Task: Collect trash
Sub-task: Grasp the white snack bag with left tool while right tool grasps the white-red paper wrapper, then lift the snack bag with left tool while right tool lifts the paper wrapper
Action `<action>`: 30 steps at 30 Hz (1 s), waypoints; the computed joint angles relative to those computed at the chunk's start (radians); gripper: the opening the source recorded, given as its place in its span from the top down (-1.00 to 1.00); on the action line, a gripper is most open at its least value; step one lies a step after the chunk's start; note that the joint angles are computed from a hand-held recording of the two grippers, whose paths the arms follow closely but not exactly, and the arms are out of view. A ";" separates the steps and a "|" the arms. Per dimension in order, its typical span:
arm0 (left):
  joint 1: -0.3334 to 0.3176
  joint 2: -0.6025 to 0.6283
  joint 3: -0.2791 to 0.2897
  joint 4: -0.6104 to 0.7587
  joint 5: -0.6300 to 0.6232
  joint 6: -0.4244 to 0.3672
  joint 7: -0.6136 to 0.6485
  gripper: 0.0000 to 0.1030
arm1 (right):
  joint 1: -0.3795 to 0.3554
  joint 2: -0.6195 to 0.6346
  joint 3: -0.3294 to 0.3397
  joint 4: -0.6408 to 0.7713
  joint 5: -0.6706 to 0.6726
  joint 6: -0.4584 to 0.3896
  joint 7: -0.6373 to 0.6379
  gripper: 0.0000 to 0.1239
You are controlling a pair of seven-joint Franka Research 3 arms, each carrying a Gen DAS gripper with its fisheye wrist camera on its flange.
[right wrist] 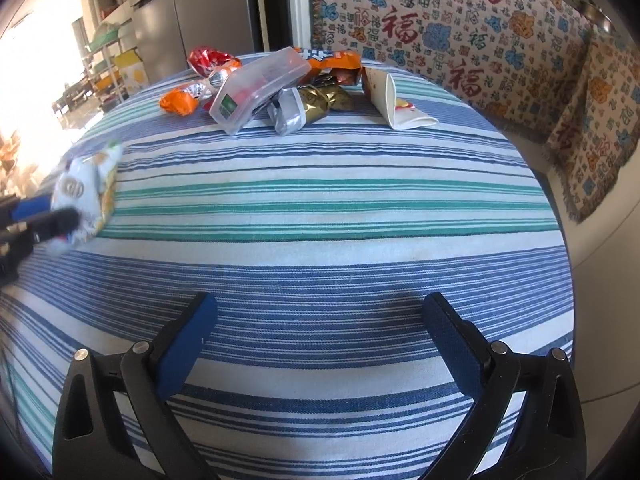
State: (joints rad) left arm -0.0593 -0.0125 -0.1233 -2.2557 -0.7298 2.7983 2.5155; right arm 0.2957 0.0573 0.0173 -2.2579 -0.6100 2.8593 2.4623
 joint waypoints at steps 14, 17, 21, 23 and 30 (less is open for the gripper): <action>0.062 0.093 -0.048 0.046 0.091 0.033 -0.111 -0.36 | -0.077 0.207 -0.042 0.294 0.162 -0.041 -0.325 -0.35; 0.067 0.095 -0.055 0.047 0.102 0.036 -0.117 -0.37 | -0.072 0.285 -0.053 0.401 0.231 -0.050 -0.415 -0.15; 0.078 0.096 -0.061 0.053 0.069 0.022 -0.094 -0.36 | -0.033 0.326 -0.098 0.453 0.274 -0.009 -0.446 0.24; 0.079 0.096 -0.061 0.053 0.066 0.021 -0.091 -0.36 | -0.027 0.326 -0.097 0.455 0.320 -0.024 -0.494 0.89; 0.087 0.087 -0.057 0.053 0.008 -0.006 -0.050 -0.36 | 0.055 0.114 -0.147 0.183 0.313 0.064 -0.408 0.89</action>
